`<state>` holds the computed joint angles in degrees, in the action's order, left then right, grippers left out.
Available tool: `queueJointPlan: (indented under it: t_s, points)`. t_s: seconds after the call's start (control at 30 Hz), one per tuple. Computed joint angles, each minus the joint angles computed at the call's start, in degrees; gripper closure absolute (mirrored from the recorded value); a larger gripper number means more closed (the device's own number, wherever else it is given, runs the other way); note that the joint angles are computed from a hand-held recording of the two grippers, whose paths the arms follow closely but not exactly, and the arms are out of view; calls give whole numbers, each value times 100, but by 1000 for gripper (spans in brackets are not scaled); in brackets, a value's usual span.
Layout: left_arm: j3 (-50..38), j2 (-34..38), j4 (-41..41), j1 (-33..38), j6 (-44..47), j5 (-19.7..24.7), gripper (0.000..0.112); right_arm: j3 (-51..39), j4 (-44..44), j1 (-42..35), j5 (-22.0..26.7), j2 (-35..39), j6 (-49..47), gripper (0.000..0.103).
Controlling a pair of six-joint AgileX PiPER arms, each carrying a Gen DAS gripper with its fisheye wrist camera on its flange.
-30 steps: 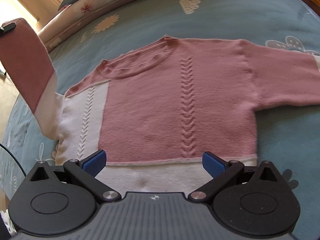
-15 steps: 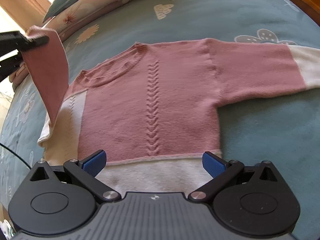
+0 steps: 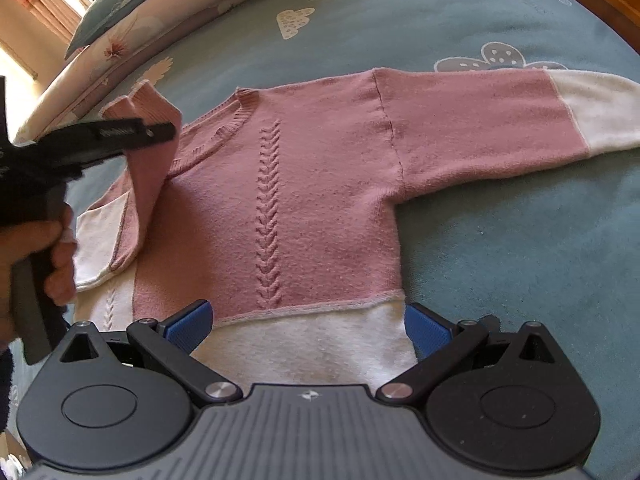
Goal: Fold clothes
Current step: 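Lay the sleeve across the pink front and open the left gripper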
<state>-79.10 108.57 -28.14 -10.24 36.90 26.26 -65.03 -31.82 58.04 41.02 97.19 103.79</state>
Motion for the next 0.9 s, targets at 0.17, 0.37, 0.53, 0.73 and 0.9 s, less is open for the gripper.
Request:
queueJointPlan:
  t_s: [0.17, 0.37, 0.53, 0.73, 0.9]
  points:
    - [-39, 75, 504, -227, -498, -147, 107, 129, -4, -17, -75, -19, 101, 0]
    - [-106, 214, 810, -380, -898, -221, 107, 227, 15, -43, -92, -62, 114, 0]
    - [-39, 305, 924, -466, -948, -330, 105, 292, -1, -69, -109, -78, 149, 0]
    - [197, 196, 407, -513, -225, -454, 99, 305, 27, -86, -124, -61, 133, 0]
    - [297, 67, -618, -402, 807, -217, 95, 214, 46, -121, -61, -23, 29, 0]
